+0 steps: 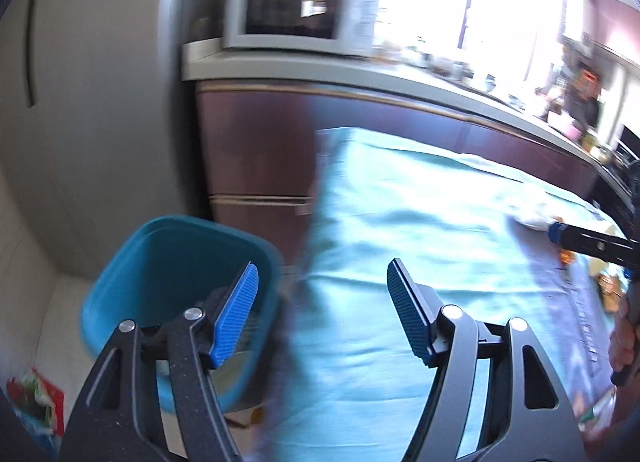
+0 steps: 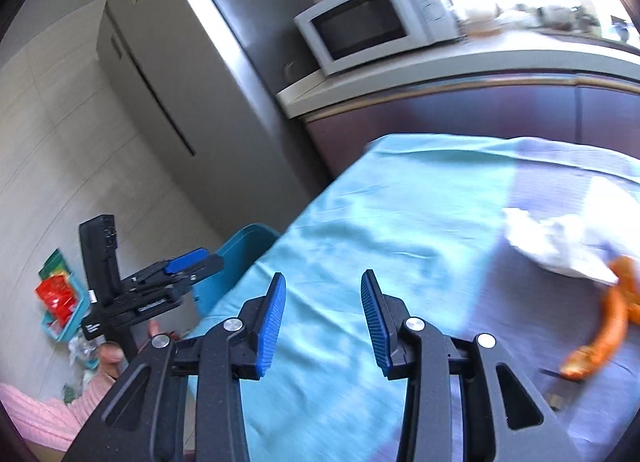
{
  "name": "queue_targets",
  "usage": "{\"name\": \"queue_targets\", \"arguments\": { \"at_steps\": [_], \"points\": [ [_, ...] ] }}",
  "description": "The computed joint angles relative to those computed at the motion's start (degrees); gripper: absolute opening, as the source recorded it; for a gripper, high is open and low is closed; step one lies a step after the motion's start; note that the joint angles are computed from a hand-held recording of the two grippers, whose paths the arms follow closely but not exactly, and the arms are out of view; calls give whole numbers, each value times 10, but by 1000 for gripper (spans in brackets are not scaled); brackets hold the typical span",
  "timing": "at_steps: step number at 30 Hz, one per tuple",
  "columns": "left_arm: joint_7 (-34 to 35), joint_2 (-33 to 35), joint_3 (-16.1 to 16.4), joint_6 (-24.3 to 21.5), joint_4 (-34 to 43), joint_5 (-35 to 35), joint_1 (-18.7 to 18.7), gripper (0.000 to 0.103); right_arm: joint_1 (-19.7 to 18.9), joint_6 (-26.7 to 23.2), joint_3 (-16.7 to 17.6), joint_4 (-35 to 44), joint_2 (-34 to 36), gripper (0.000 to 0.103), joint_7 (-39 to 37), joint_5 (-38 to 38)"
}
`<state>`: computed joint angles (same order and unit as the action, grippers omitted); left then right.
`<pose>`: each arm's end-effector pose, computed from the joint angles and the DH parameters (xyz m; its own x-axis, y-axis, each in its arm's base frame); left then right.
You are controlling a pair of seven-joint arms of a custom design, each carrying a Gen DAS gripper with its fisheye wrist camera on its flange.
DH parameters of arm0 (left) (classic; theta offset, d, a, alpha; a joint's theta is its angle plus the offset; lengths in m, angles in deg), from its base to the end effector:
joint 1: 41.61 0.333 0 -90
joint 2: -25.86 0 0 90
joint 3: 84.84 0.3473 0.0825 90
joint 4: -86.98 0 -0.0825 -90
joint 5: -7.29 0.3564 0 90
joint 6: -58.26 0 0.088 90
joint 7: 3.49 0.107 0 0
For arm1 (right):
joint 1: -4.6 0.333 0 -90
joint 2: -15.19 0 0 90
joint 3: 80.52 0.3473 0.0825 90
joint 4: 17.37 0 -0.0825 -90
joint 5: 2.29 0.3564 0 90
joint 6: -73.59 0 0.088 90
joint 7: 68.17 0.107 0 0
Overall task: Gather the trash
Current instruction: 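Move both open tools back over the table, then grasp the crumpled tissue with the left gripper while the right gripper grasps another dotted cup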
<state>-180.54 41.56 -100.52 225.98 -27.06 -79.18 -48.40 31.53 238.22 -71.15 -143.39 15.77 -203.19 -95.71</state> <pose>0.5792 -0.1590 0.4058 -0.5781 -0.8073 0.1187 -0.5542 0.2817 -0.7832 0.3865 0.3536 0.4552 -0.0131 -0.9059 -0.4233 -0.6160 0.3408 -0.7102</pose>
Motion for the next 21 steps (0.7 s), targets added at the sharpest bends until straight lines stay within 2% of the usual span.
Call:
{"name": "queue_targets", "arguments": {
  "at_steps": [4, 7, 12, 16, 19, 21],
  "points": [
    [23, -16, -15, -22, -11, -4, -19, 67, 11, -94, 20, -85, -83, 37, -10, 60],
    [25, -21, -21, -34, -15, 5, -38, 67, 17, -172, 48, -139, -144, 37, -24, 119],
    [-1, -10, -32, -43, -2, 53, -71, 67, 17, -270, 83, -195, -219, 37, -51, 207],
    [-48, 13, -46, -45, 22, 122, -94, 67, 12, -296, 90, -221, -244, 38, -71, 252],
    [-89, 39, -59, -34, 49, 176, -111, 70, 4, -288, 88, -244, -262, 38, -64, 272],
    [-148, 60, -58, -33, 71, 237, -128, 70, -1, -282, 88, -260, -274, 38, -65, 283]
  ]
}}
